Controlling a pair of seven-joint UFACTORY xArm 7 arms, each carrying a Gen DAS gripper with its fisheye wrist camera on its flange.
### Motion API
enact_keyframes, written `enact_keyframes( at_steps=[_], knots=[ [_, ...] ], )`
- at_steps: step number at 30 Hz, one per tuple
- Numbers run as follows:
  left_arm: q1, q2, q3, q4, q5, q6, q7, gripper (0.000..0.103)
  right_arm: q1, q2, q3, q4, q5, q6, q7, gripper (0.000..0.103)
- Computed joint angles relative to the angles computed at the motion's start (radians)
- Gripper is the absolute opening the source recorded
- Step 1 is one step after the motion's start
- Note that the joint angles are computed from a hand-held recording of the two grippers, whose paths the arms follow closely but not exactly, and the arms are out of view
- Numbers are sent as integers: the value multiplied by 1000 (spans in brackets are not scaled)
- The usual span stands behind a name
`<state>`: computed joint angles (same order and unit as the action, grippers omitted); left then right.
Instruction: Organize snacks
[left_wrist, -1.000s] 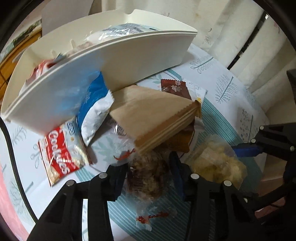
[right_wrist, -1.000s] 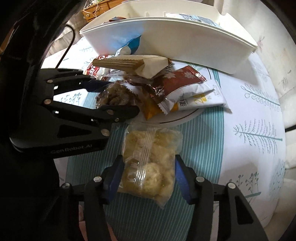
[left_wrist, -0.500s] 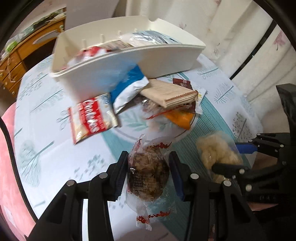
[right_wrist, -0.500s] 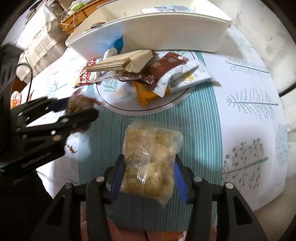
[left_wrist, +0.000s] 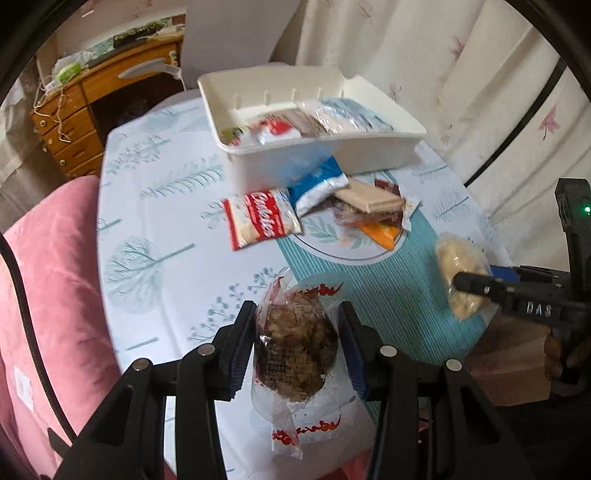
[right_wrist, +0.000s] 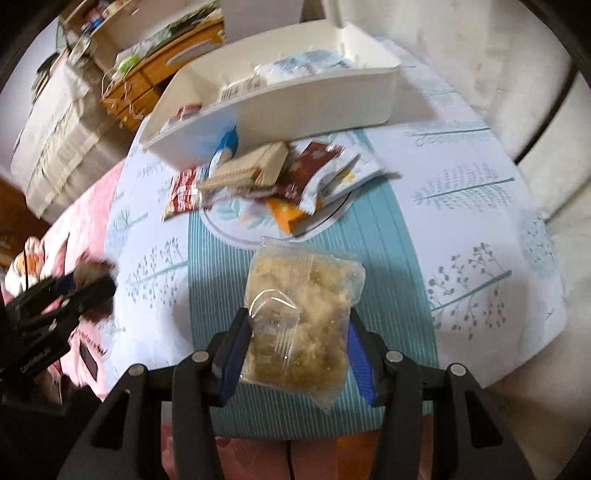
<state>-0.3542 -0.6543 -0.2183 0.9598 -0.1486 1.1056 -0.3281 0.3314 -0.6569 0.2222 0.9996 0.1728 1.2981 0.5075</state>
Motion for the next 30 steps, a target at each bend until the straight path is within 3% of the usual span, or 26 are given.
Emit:
enact_keyframes(
  at_steps=[6,9,15,19,21,24,28,30],
  knots=[
    [16,24,20,97,7,47,20,35,-34,16,3,64,-40,-1,36,50],
    [8,59,49,153,-37,66,43,17,-50,42,-4,106,-56,-16,41,50],
    [35,141,59,235,-68,87,28,17,-71,130,-9,215,-100,-60,13,50],
    [73,176,59,231,-52,133,-45,20,-74,201,-9,297,-125,-89,-16,50],
    [89,176,73,205,-66,145,-89,29,-73,235,-9,334,-133,-97,-27,50],
    [107,168,101,145,-106,151,-141,32,-66,281,-15,382,-133,-109,-49,50],
    [124,173,116,87,-144,158,-204,55,-55,340,-23,430,-128,-114,-84,50],
    [128,183,117,73,-155,160,-230,58,-50,368,-29,451,-121,-111,-103,50]
  ],
)
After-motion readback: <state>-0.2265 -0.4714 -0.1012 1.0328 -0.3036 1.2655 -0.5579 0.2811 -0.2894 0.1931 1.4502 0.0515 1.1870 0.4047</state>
